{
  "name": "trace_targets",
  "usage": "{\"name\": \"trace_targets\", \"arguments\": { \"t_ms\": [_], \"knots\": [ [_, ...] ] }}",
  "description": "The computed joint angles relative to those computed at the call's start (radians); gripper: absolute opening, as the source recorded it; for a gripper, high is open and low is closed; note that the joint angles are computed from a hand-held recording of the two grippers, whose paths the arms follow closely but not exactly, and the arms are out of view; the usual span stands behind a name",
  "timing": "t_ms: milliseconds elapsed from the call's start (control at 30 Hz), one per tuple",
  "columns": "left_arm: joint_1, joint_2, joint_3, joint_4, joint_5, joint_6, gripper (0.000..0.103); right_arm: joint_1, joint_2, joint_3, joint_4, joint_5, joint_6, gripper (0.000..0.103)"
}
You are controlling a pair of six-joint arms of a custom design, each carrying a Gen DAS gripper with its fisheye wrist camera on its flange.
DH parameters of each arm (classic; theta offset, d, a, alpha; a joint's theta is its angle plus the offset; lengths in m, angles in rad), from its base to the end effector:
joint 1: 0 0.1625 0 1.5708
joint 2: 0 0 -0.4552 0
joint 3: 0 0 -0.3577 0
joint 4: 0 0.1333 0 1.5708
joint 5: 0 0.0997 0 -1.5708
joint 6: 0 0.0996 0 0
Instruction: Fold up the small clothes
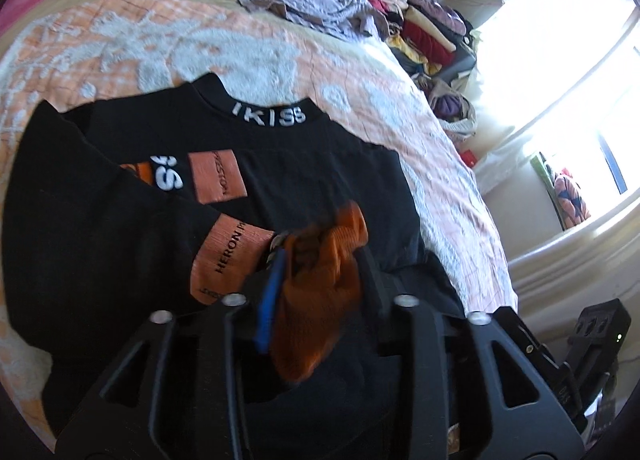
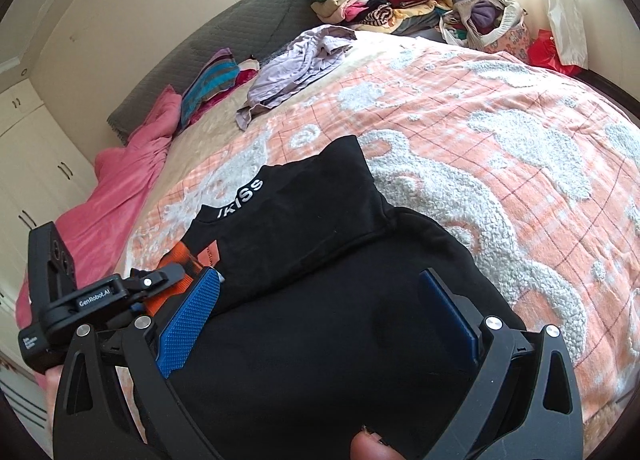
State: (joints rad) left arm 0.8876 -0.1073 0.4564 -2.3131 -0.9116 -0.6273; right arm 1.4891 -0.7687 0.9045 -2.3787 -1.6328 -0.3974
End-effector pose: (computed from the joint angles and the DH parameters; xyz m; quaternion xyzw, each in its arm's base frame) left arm -0.4244 -0.8292 0.0544 -0.0373 0.9294 -0.3400 0.1391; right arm 0.0597 -0.8292 0.4148 0.1382 -0.9335 0.3132 0.1066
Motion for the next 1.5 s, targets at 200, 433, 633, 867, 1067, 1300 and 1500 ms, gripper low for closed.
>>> {"name": "trace_targets", "arguments": {
  "t_ms": [200, 433, 633, 867, 1067, 1300, 1500],
  "knots": [
    [-0.004, -0.044, 0.079, -0.029, 0.012, 0.005, 0.054, 0.008, 0.032, -0.047, 0.079, -0.029, -0.014, 0.098],
    [-0.03, -0.154, 0.268, -0.086, 0.179, -0.036, 0.092, 0.036, 0.11, -0.12, 0.232, -0.046, -0.079, 0.098],
    [-0.041, -0.251, 0.424, -0.088, 0.298, -0.131, 0.093, 0.056, 0.181, -0.175, 0.274, -0.085, -0.079, 0.07],
    [-0.039, -0.346, 0.582, -0.105, 0.344, -0.231, 0.093, 0.074, 0.169, -0.11, 0.171, -0.104, -0.176, 0.014],
    [-0.035, -0.403, 0.682, -0.126, 0.366, -0.31, 0.093, 0.111, 0.161, -0.139, 0.155, -0.04, -0.341, 0.008],
    [-0.04, -0.416, 0.701, -0.127, 0.377, -0.316, 0.093, 0.159, 0.231, -0.362, 0.152, 0.029, -0.501, 0.008],
    [-0.038, -0.39, 0.658, -0.125, 0.374, -0.268, 0.093, 0.154, 0.365, -0.624, 0.175, -0.039, -0.578, 0.008]
  ]
}}
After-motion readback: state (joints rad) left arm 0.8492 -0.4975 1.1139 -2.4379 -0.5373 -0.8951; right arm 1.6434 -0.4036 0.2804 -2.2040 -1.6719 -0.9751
